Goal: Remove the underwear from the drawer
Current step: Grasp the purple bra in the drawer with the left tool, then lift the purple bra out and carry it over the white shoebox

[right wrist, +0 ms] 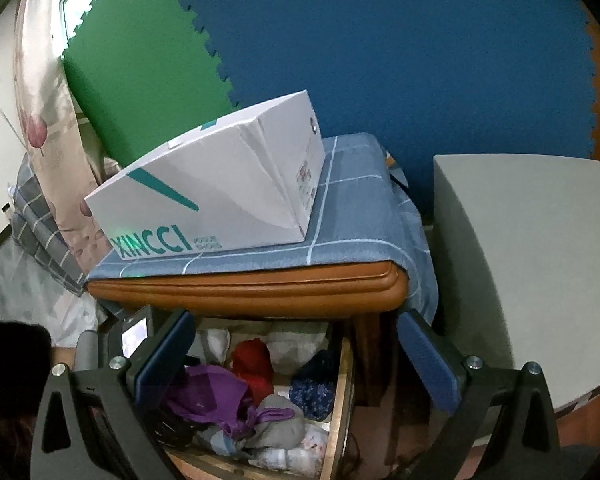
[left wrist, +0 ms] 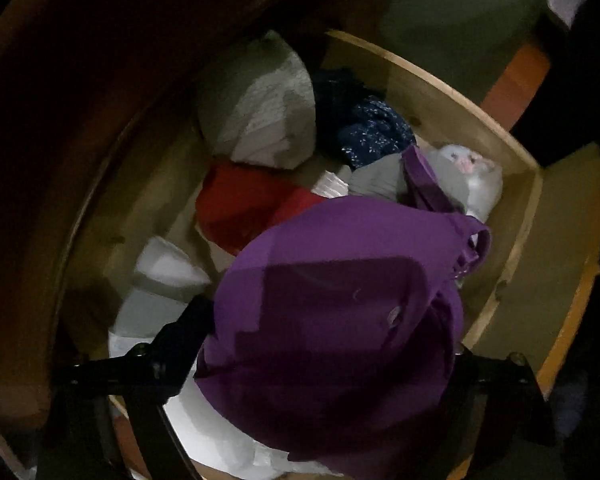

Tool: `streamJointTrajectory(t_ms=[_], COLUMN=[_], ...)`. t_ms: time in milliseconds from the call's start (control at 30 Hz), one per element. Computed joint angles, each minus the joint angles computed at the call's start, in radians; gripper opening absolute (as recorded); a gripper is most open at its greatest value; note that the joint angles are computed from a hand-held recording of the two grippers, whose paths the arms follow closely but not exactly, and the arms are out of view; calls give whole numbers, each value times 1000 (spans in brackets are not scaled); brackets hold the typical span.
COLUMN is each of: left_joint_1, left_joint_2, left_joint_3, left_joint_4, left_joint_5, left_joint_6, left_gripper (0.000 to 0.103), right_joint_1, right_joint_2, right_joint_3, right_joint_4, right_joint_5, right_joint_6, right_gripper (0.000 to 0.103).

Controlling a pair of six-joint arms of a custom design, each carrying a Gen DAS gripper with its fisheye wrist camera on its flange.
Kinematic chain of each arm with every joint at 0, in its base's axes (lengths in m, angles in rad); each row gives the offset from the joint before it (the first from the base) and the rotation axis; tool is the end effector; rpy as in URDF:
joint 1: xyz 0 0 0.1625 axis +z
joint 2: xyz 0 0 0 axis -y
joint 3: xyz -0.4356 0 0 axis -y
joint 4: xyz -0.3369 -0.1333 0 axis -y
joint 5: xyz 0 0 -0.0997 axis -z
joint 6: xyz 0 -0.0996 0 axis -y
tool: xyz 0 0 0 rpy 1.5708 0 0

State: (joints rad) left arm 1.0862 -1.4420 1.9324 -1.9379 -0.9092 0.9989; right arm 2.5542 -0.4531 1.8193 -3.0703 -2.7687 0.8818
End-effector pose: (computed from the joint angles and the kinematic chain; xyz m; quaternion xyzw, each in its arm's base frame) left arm -0.0340 -0.4821 0.3456 0.6525 0.6825 0.1388 0.2987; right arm 0.4917 -0.2787 0.0006 0.0043 -0.8249 0.4846 0.2909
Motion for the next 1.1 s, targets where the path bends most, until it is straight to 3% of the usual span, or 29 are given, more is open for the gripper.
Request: streamJointTrajectory(t_ms=[67,200,333,467,600,800,967,1100], left_joint_1=[2,3,-7,-30,-89,-211,-268,-323], left_joint_2=[-46,-134,-243,-320,-368,-394,-333,-283], left_joint_3=[44,47,21,-35,-110,-251,-355,-401], left_joint_4=[-81,-85,-51,11,68,85,-28,-161], left_joint_5=[-41,-125,-217,-301,-372,-410,-410,-355], left_joint_6=[57,41,-17,-114,-188,-259,-322,-354], left_gripper=[64,49,45,43,43,44,45,46], right_joint_1=[-5,-10,-12,-17,-27,-35,-35,-32], right_joint_2=[5,10,8,-6,-21,-28,-26,-22], right_joint_3=[-11,-32,-44,-38,-26,-25,-33,-47], right_joint_4=[6,59,126,189,242,294,320,360], right_joint_5=[19,41,38,22,34,45,42,34], right_joint_6=[-18,-30,4,91,162,204,211,219], right_gripper=[103,103,103,103,103,103,103,103])
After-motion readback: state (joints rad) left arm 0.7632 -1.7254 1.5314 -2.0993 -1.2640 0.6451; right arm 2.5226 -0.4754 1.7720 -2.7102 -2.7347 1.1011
